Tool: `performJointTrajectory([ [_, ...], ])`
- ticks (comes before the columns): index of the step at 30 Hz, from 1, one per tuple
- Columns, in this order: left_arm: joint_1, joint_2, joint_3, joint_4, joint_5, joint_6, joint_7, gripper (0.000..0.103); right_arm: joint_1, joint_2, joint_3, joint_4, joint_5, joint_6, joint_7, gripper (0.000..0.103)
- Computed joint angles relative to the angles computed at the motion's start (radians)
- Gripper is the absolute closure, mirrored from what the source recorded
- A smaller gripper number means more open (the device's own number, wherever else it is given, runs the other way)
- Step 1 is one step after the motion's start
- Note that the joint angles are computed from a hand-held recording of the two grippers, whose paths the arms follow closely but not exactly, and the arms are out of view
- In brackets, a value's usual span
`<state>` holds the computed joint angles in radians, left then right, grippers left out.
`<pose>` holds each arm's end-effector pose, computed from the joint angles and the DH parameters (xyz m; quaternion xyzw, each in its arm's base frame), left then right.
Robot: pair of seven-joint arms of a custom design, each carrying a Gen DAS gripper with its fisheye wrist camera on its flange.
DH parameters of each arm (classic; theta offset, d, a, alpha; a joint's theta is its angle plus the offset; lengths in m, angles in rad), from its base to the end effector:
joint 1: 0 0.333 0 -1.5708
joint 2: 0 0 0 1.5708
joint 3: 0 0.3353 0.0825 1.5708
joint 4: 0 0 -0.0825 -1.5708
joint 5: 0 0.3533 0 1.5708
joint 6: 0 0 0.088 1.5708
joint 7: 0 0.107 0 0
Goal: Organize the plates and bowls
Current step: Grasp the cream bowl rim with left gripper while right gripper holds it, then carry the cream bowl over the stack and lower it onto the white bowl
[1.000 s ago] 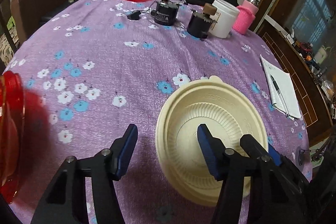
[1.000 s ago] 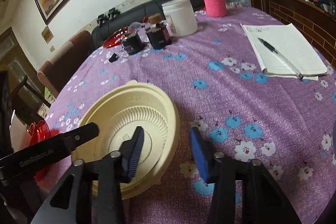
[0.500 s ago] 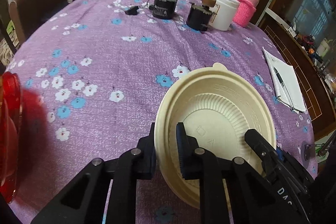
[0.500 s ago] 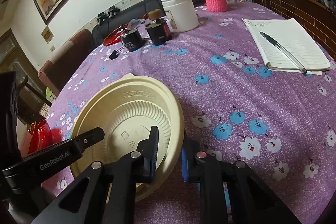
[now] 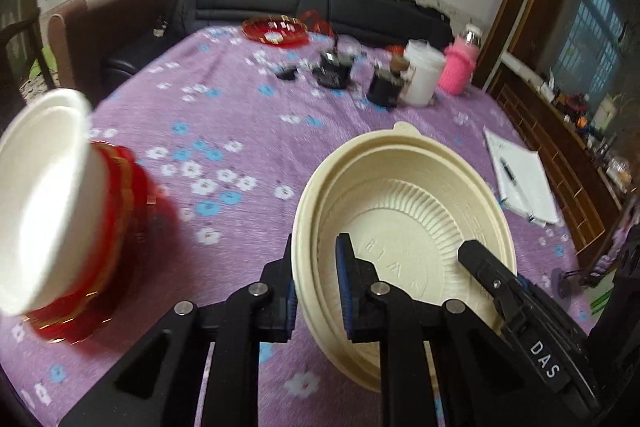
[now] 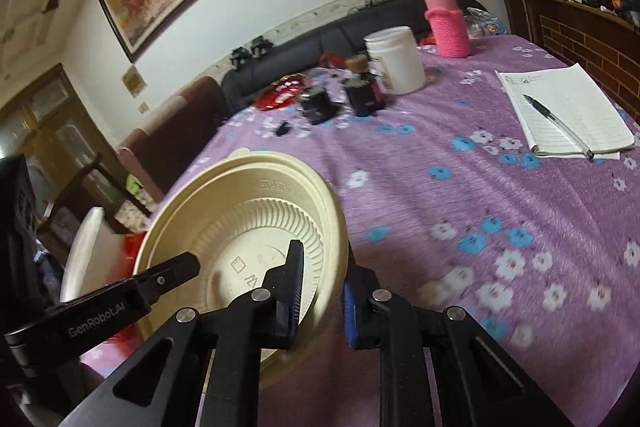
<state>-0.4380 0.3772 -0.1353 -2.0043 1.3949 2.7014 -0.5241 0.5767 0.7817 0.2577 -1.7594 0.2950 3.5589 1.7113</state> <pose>0.4892 -0.3495 0.3254 -0.7547 0.5414 -0.2951 0.2243 0.5235 0.4596 0.2895 -0.6736 0.5596 -0.0685 0.4780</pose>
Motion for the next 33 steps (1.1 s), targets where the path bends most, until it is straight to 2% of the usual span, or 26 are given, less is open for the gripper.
performJointTrajectory([
  [4, -0.007, -0.133, -0.011, -0.12, 0.122, -0.048, -0.167, 0.087, 0.085, -0.071, -0.047, -0.041, 0.041, 0.033, -0.042, 0.084],
  [7, 0.023, -0.219, -0.042, -0.199, 0.178, -0.073, -0.252, 0.087, 0.114, -0.109, -0.042, -0.047, 0.042, 0.037, -0.072, 0.084],
  [10, 0.06, -0.32, -0.073, -0.292, 0.199, -0.095, -0.309, 0.086, 0.133, -0.123, -0.031, -0.016, 0.034, -0.002, -0.095, 0.084],
  [15, 0.117, -0.46, -0.106, -0.411, 0.183, -0.129, -0.33, 0.086, 0.174, -0.095, -0.021, 0.108, 0.015, -0.109, -0.119, 0.084],
  [20, 0.174, -0.57, -0.108, -0.512, 0.136, -0.132, -0.307, 0.086, 0.281, -0.032, -0.099, 0.284, 0.024, -0.238, -0.135, 0.084],
  [22, 0.199, -0.595, -0.101, -0.533, 0.118, -0.124, -0.289, 0.086, 0.302, 0.003, -0.114, 0.363, 0.013, -0.299, -0.134, 0.084],
  [27, 0.251, -0.611, -0.09, -0.568, 0.11, -0.091, -0.278, 0.086, 0.344, 0.108, -0.159, 0.57, -0.031, -0.462, -0.085, 0.083],
  [33, 0.299, -0.534, -0.066, -0.553, 0.121, -0.046, -0.269, 0.086, 0.351, 0.259, -0.179, 0.82, -0.089, -0.644, 0.015, 0.083],
])
